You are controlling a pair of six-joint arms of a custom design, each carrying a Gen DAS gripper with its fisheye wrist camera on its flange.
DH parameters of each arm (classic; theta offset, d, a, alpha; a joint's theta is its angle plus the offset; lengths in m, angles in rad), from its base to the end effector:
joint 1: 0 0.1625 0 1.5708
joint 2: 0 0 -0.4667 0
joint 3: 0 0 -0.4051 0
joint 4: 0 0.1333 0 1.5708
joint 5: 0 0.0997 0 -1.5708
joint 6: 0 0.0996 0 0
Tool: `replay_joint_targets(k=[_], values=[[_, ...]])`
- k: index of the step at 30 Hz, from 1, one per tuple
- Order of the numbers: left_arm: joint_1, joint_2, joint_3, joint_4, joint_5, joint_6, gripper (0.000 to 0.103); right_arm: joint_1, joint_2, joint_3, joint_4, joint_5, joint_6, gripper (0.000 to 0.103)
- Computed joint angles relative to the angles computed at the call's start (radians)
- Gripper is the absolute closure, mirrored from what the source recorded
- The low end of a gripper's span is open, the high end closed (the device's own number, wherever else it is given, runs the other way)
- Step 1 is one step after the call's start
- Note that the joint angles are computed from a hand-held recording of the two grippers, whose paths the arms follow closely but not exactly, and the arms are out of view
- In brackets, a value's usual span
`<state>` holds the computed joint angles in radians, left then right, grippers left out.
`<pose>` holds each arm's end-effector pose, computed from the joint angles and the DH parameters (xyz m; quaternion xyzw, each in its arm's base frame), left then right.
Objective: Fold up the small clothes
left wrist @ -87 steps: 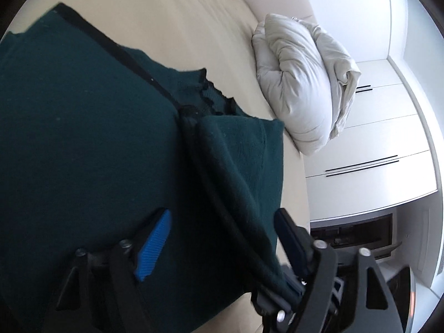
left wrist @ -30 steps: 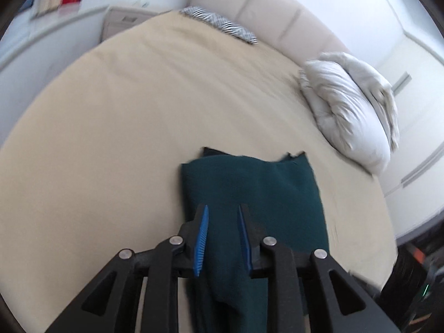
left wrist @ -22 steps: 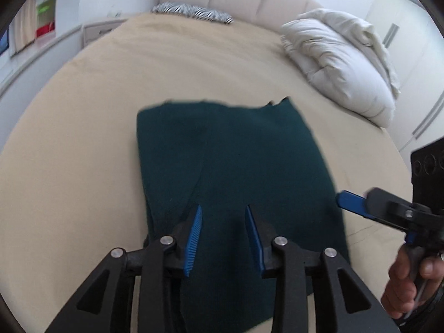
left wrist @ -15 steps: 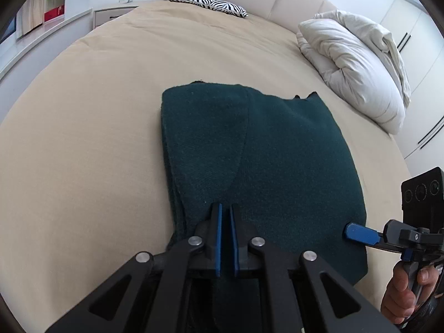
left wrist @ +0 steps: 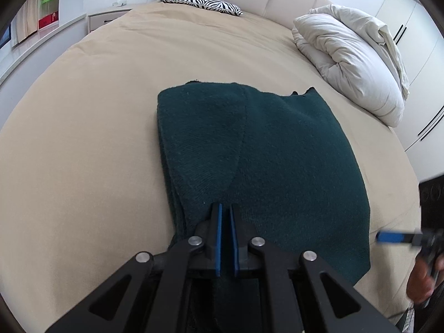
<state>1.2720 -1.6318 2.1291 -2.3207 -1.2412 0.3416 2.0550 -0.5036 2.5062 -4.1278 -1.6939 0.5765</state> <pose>0.0264 -0.4766 0.3687 0.2884 0.9354 -0.1207 0.1654 0.2822 -0.2764 -0.0118 0.0611 0.9582 -0.2656 0.0871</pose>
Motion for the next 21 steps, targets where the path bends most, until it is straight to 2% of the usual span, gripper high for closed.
replay_joint_targets(k=[2, 4, 8, 9, 11, 14, 16, 18, 21], values=[[-0.003, 0.004, 0.003, -0.008, -0.001, -0.003, 0.094, -0.008, -0.035, -0.003, -0.021, -0.002, -0.006, 0.042], [0.0, 0.007, -0.001, -0.004, -0.006, -0.001, 0.094, -0.029, -0.072, -0.049, 0.012, 0.013, -0.02, 0.042], [0.011, 0.016, -0.018, 0.014, -0.021, 0.008, 0.094, -0.087, -0.104, -0.182, 0.187, 0.055, -0.058, 0.042], [0.015, 0.018, -0.022, 0.02, -0.028, 0.012, 0.094, -0.105, -0.105, -0.224, 0.261, 0.05, -0.055, 0.042], [0.027, 0.025, -0.036, 0.033, -0.049, 0.017, 0.094, -0.131, -0.104, -0.269, 0.335, 0.045, -0.049, 0.044], [0.042, 0.032, -0.053, 0.049, -0.076, 0.019, 0.094, -0.157, -0.095, -0.299, 0.306, 0.022, -0.047, 0.044], [0.048, 0.031, -0.056, 0.054, -0.089, 0.017, 0.094, -0.166, -0.105, -0.299, 0.301, -0.061, -0.007, 0.043], [0.055, 0.03, -0.058, 0.057, -0.105, 0.014, 0.094, -0.197, -0.113, -0.284, 0.273, -0.087, 0.037, 0.043], [0.069, 0.031, -0.072, 0.075, -0.136, 0.001, 0.094, -0.203, -0.11, -0.251, 0.179, -0.114, 0.041, 0.044]])
